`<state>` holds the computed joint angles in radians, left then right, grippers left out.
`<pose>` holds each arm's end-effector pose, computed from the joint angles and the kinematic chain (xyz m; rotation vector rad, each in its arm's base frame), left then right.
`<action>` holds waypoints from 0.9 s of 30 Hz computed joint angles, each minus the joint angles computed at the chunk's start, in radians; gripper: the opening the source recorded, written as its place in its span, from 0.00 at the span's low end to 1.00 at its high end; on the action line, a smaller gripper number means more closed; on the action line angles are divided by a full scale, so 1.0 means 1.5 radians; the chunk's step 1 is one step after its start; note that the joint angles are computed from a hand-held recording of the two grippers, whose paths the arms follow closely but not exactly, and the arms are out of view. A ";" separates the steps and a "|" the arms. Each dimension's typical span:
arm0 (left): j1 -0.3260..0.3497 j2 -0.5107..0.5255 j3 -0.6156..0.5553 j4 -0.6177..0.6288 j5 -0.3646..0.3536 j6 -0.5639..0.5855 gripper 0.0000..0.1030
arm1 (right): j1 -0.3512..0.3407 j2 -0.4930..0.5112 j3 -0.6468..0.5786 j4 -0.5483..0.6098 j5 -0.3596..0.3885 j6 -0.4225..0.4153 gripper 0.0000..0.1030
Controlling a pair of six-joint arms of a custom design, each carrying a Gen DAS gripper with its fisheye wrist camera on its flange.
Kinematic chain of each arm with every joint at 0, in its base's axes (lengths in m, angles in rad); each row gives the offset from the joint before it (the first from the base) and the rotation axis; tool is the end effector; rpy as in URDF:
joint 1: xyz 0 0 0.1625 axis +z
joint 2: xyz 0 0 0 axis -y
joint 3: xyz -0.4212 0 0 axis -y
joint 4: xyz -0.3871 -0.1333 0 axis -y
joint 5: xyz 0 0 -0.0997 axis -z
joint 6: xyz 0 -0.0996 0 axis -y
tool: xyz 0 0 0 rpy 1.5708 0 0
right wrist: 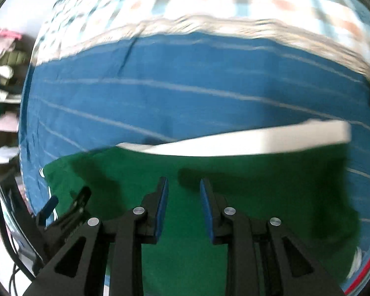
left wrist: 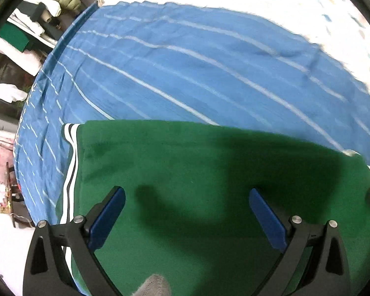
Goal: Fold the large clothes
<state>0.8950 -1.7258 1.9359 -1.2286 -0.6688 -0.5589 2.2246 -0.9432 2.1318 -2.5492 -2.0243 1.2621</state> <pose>-0.0640 -0.4178 0.3930 0.4121 2.0884 -0.1039 0.3574 -0.3190 0.0359 -0.7435 -2.5872 0.3446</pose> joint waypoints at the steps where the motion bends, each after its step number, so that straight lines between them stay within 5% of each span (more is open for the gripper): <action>1: 0.018 0.009 0.000 -0.014 0.001 0.013 1.00 | -0.007 0.027 -0.019 0.000 0.005 -0.014 0.27; 6: 0.062 0.020 -0.001 -0.089 -0.028 0.086 1.00 | -0.035 0.127 -0.100 0.092 -0.029 -0.036 0.27; 8: 0.051 0.019 -0.018 -0.049 -0.031 0.068 1.00 | -0.041 0.129 -0.126 0.148 -0.016 -0.047 0.27; 13: -0.013 -0.052 -0.045 0.075 -0.059 -0.004 1.00 | -0.007 0.038 -0.070 0.106 0.057 -0.045 0.27; 18: -0.078 -0.141 -0.068 0.275 -0.094 -0.177 1.00 | 0.025 0.056 -0.042 0.165 0.149 -0.009 0.27; 21: -0.065 -0.172 -0.099 0.357 -0.118 -0.273 1.00 | 0.022 0.103 0.003 0.078 0.136 0.003 0.27; 23: -0.052 -0.207 -0.127 0.392 -0.131 -0.344 1.00 | 0.026 0.106 -0.007 0.096 0.129 0.024 0.27; 27: 0.038 -0.254 -0.145 0.308 -0.140 -0.337 0.99 | 0.046 0.076 -0.004 0.094 0.134 0.053 0.27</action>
